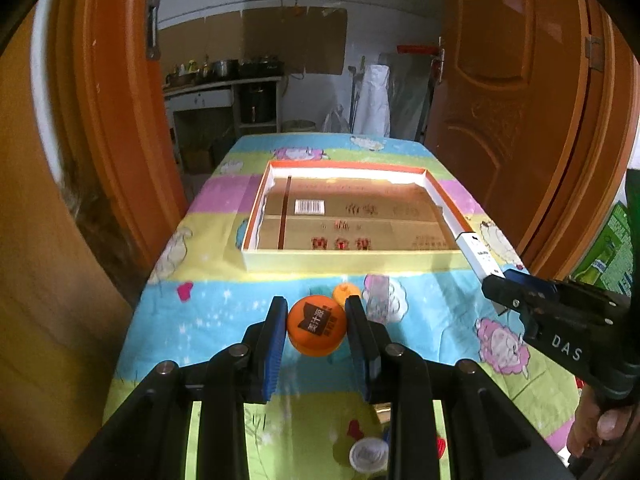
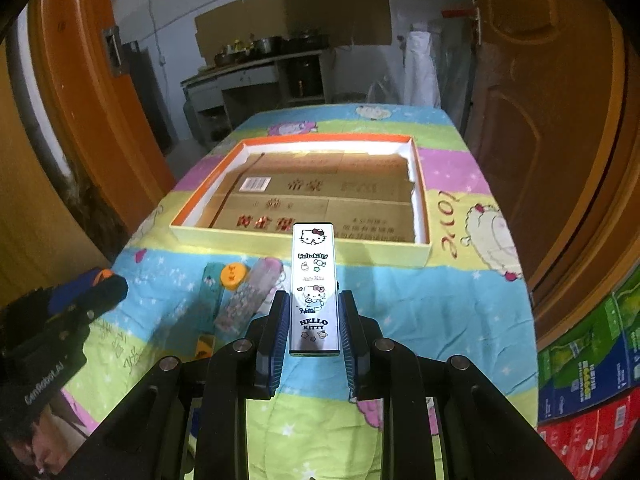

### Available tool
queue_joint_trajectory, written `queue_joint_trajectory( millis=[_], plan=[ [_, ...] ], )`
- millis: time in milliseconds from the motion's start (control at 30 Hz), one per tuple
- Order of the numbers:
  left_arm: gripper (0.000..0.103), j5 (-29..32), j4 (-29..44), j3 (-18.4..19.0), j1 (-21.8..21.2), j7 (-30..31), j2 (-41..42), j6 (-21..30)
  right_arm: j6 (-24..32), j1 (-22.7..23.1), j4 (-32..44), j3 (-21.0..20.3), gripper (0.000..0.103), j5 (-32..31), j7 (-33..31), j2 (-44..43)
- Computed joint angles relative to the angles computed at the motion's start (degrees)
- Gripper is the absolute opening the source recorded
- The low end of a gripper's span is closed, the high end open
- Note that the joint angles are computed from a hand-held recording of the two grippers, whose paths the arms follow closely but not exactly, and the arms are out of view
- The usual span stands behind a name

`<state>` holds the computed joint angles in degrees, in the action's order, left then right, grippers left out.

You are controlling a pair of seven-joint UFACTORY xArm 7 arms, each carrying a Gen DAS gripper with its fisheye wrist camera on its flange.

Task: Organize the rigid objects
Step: 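Carry the white box and orange cap up over the cardboard tray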

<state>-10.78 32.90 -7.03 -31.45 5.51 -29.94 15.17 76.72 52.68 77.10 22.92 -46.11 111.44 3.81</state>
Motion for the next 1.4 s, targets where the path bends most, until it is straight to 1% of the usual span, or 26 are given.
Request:
queue_joint_trajectory(
  millis=[233, 567, 767, 900, 967, 1133, 1400],
  plan=[
    [0.03, 0.23, 5.25, 0.1, 0.2, 1.27, 4.33, 0.28, 1.34, -0.82, -0.19, 0.09, 0.025, -1.05, -1.56, -1.54],
    [0.03, -1.07, 14.46, -0.78, 1.64, 2.8, 12.43, 0.93, -0.31, -4.46, -2.2, 0.26, 0.025, -2.03, -4.7, -4.39],
    [0.03, -1.11, 21.46, -2.28, 2.97, 4.19, 18.86, 1.37, -3.35, -7.37, -4.27, 0.15, 0.025, -1.46, -6.15, -6.0],
    [0.03, 1.5, 25.34, -3.99, 4.48, 3.39, 22.96, 1.59, -5.09, -9.06, -4.92, -0.04, 0.025, -1.38, -6.5, -6.14],
    [0.03, 1.72, 27.3, -4.29, 4.76, 3.92, 25.08, 1.94, -6.15, -9.87, -5.31, -0.34, 0.025, -1.36, -6.84, -6.11],
    [0.03, -0.2, 32.13, -4.94, 5.32, 6.72, 29.95, 3.19, -9.6, -11.86, -6.6, -1.31, 0.025, -1.04, -7.4, -6.12],
    [0.03, 2.38, 39.79, -5.83, 6.23, 5.84, 37.6, 4.68, -14.11, -15.15, -7.95, -3.15, 0.025, -1.3, -8.82, -5.75]
  ],
)
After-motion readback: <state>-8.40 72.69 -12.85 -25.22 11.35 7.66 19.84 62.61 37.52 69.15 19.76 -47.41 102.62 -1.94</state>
